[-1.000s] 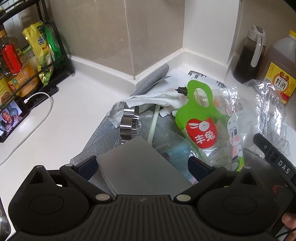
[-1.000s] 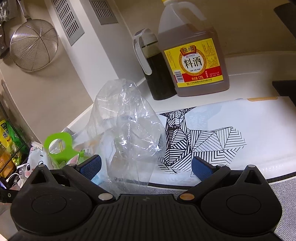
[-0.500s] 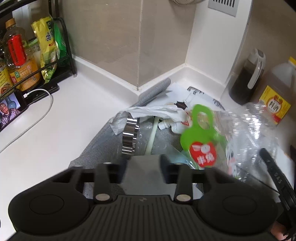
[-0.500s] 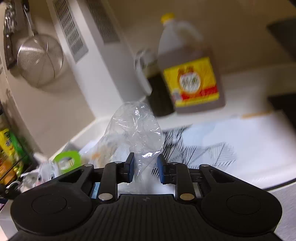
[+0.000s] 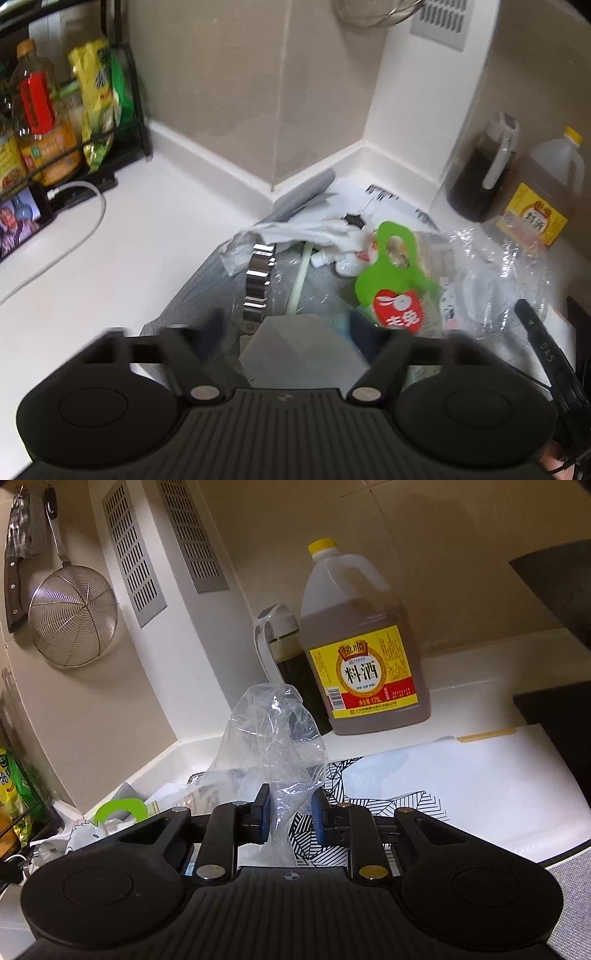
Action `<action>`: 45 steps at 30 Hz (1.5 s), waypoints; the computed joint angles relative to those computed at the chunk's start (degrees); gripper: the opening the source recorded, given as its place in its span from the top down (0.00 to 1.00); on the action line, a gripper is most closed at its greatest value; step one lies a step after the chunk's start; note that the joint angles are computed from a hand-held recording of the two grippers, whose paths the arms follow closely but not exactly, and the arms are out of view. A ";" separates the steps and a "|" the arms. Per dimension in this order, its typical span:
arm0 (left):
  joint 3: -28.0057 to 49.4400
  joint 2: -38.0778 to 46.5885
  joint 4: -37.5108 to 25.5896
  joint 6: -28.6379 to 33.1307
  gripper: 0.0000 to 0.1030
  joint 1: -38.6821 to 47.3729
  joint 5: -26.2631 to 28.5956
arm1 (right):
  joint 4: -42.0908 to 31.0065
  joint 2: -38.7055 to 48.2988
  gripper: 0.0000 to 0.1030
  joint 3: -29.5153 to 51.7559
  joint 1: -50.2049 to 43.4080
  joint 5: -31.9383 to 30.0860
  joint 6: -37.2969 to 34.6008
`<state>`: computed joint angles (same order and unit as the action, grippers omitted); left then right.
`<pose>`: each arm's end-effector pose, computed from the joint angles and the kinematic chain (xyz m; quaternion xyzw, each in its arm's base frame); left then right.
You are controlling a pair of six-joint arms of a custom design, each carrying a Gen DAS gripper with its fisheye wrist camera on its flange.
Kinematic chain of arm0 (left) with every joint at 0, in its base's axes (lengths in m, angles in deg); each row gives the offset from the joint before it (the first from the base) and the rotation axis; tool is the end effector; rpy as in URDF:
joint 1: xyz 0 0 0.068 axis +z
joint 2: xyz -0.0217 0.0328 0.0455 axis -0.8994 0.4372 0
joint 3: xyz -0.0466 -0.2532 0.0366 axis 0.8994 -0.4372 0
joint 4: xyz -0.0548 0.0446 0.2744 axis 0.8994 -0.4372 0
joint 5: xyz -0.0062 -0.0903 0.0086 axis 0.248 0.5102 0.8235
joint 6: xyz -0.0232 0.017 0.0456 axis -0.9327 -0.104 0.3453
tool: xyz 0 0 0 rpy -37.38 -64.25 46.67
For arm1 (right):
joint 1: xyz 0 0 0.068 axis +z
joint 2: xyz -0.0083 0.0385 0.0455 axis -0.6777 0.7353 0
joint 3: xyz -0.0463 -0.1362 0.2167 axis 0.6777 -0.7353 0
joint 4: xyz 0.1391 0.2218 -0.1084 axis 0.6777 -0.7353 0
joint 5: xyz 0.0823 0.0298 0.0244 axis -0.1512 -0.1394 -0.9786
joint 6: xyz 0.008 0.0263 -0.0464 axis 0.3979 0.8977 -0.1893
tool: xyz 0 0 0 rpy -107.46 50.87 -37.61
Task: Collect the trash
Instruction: 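Hold the bag in the right tool while the left tool reaches toward the white tray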
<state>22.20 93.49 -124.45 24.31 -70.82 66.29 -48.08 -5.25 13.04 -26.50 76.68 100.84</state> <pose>0.4023 -0.0561 0.3481 0.1921 0.9147 -0.0974 0.3419 0.2185 0.0336 0.2309 0.4653 0.6929 -0.1068 0.5403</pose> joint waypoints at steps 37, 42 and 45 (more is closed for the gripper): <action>-21.43 -6.27 14.70 39.35 0.00 5.48 20.52 | 0.89 0.30 0.75 -0.41 -2.78 -6.60 1.56; -17.48 -3.58 11.86 38.60 0.00 6.34 22.27 | 0.67 0.14 0.74 -0.46 -2.67 -6.62 1.98; -15.57 -1.86 10.65 38.52 0.00 5.97 22.22 | 0.70 0.15 0.73 -0.45 -2.68 -6.62 1.91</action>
<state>6.63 91.64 -113.80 62.83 -64.85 88.51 -47.38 -5.10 12.60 -29.18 70.05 102.75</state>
